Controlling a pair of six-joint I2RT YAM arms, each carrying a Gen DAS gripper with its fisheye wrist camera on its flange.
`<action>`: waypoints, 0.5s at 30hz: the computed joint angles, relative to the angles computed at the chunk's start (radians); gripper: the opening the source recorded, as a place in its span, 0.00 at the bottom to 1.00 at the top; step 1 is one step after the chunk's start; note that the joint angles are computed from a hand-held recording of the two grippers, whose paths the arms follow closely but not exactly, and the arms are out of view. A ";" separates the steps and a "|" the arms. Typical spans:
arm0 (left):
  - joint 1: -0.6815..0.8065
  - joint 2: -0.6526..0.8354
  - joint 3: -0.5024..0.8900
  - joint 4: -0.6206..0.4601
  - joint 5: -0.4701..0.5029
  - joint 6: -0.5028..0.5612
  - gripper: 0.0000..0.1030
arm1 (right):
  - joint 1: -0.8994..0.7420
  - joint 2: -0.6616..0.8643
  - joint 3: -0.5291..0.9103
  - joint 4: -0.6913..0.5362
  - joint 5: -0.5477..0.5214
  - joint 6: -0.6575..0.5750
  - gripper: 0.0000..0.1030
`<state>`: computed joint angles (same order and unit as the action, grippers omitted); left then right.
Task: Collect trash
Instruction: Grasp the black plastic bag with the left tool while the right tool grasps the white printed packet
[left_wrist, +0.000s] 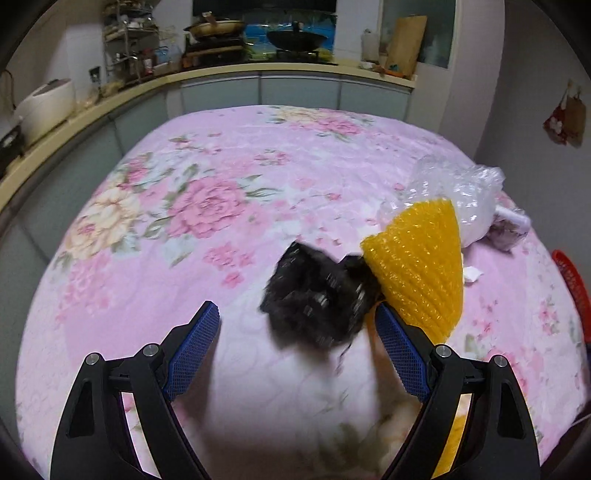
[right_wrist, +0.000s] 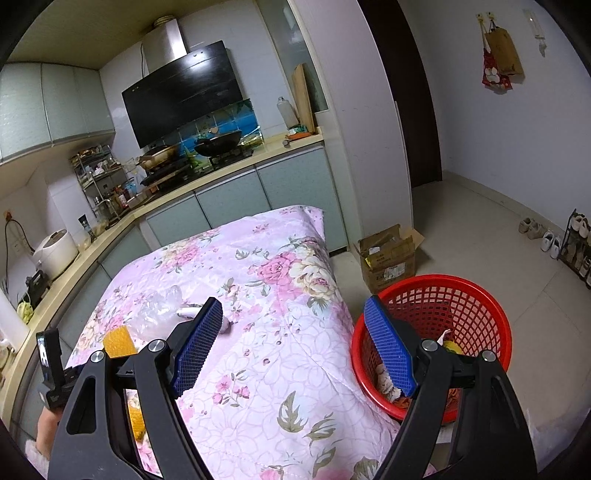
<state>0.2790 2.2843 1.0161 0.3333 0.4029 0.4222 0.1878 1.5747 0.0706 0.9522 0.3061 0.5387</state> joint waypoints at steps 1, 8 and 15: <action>-0.003 0.005 0.015 -0.022 0.010 0.001 0.81 | 0.000 0.000 0.000 0.000 0.000 0.000 0.74; -0.031 0.046 0.091 -0.109 0.007 -0.002 0.60 | -0.003 0.037 0.015 0.006 -0.011 -0.002 0.74; -0.028 0.036 0.081 -0.087 0.015 -0.023 0.33 | 0.009 0.054 0.028 -0.004 -0.011 -0.001 0.74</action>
<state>0.2515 2.3207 1.0970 0.2458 0.4183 0.3996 0.1968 1.6285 0.0983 0.9478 0.2954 0.5380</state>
